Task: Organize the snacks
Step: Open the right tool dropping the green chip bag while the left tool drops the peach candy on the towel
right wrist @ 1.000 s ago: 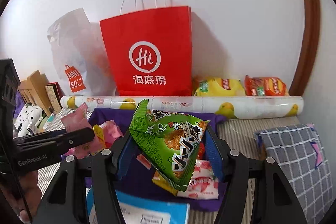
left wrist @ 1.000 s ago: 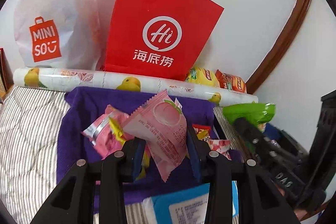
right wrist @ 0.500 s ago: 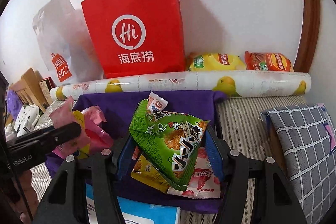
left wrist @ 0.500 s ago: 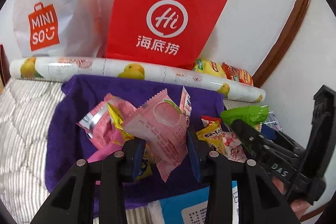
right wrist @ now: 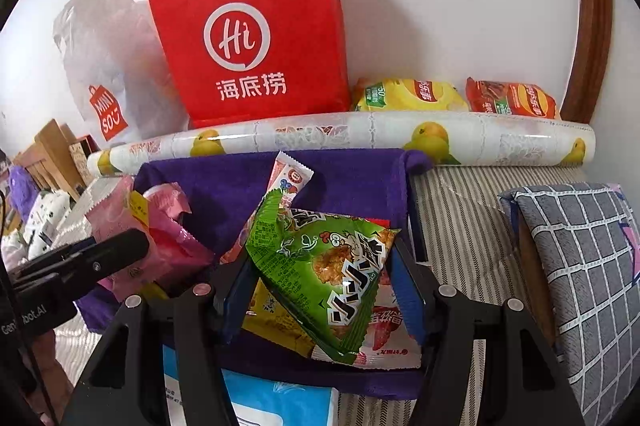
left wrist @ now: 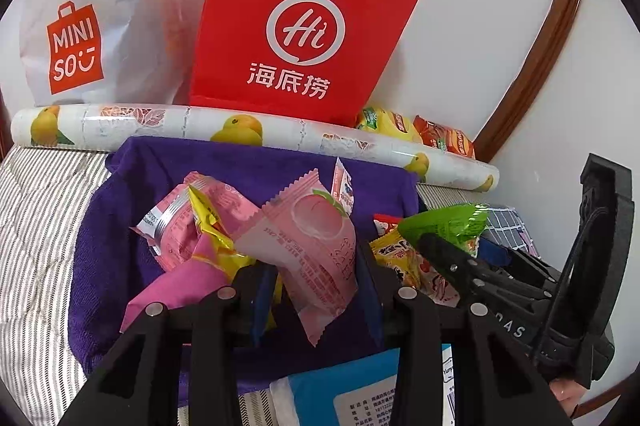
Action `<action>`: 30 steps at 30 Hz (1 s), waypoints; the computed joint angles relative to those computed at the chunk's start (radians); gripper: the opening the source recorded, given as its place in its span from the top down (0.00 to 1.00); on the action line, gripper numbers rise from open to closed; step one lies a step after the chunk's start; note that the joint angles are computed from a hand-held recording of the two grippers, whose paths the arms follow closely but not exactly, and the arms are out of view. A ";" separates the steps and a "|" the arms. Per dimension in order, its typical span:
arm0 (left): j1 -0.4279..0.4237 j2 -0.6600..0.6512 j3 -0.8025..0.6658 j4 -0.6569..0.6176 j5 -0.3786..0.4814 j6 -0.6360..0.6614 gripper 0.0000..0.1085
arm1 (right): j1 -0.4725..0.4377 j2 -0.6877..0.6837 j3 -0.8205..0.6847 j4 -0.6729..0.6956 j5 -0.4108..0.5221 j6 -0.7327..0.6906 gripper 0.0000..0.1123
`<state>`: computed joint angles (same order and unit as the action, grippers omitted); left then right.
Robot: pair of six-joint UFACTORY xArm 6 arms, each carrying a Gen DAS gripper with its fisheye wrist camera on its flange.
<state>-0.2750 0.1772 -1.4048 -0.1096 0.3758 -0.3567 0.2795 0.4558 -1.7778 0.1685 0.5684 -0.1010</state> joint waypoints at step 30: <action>-0.004 0.034 -0.029 -0.151 0.000 0.115 0.53 | -0.008 -0.007 -0.008 0.057 0.031 -0.016 0.36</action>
<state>-0.2788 0.2115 -1.4339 -0.2609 0.3761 -0.2419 0.2717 0.4493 -1.7859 0.2251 0.5993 -0.1173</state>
